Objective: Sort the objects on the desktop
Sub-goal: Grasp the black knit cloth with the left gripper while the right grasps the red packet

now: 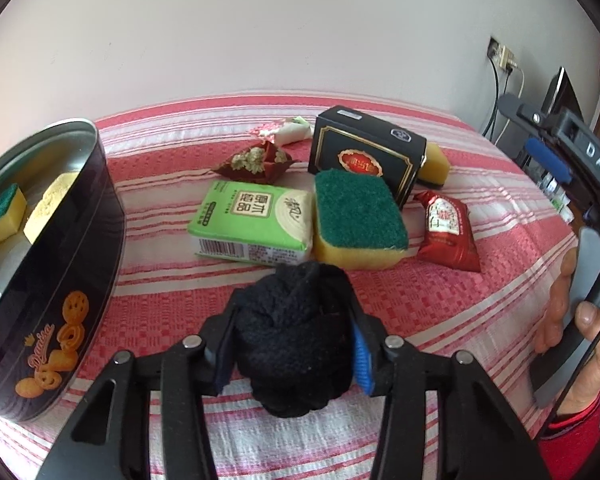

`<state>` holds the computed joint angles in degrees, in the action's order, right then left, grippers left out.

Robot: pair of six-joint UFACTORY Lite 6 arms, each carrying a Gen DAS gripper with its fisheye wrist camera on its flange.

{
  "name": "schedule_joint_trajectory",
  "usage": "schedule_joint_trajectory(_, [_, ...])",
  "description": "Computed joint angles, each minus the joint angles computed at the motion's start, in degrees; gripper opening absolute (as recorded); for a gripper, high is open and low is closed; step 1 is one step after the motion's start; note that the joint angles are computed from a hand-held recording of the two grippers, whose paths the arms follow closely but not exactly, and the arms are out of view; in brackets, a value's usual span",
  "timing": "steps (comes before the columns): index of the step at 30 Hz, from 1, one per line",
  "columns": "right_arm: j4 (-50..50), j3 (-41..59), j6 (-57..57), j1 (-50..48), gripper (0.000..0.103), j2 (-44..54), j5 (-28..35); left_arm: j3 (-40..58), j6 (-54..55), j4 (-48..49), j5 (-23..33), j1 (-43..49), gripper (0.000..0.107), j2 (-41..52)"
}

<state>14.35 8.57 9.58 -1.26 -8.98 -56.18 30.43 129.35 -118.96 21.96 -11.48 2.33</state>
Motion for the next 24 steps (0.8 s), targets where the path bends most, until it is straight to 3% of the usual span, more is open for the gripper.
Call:
schedule_joint_trajectory(5, [-9.91,0.36,6.86,-5.83,0.08,0.17,3.84,-5.36,-1.73,0.05,10.4,5.98,0.046,-2.13])
schedule_joint_trajectory(11, [-27.64,0.19,19.65,-11.86,0.08,-0.54,14.26,-8.2,6.12,-9.59,10.31,2.22,0.046,-3.82])
schedule_joint_trajectory(14, [-30.69,2.05,23.44,-11.13,0.08,2.47,17.08,-8.95,4.13,-6.23,10.95,4.61,0.046,-5.25])
schedule_joint_trajectory(16, [-28.97,4.08,23.07,-8.62,0.08,4.33,19.12,-9.46,3.31,-4.59,11.81,6.16,0.046,-5.93])
schedule_joint_trajectory(24, [-3.17,18.81,4.27,5.24,0.081,18.04,30.97,-9.92,2.94,-2.71,12.98,7.39,0.046,-6.31])
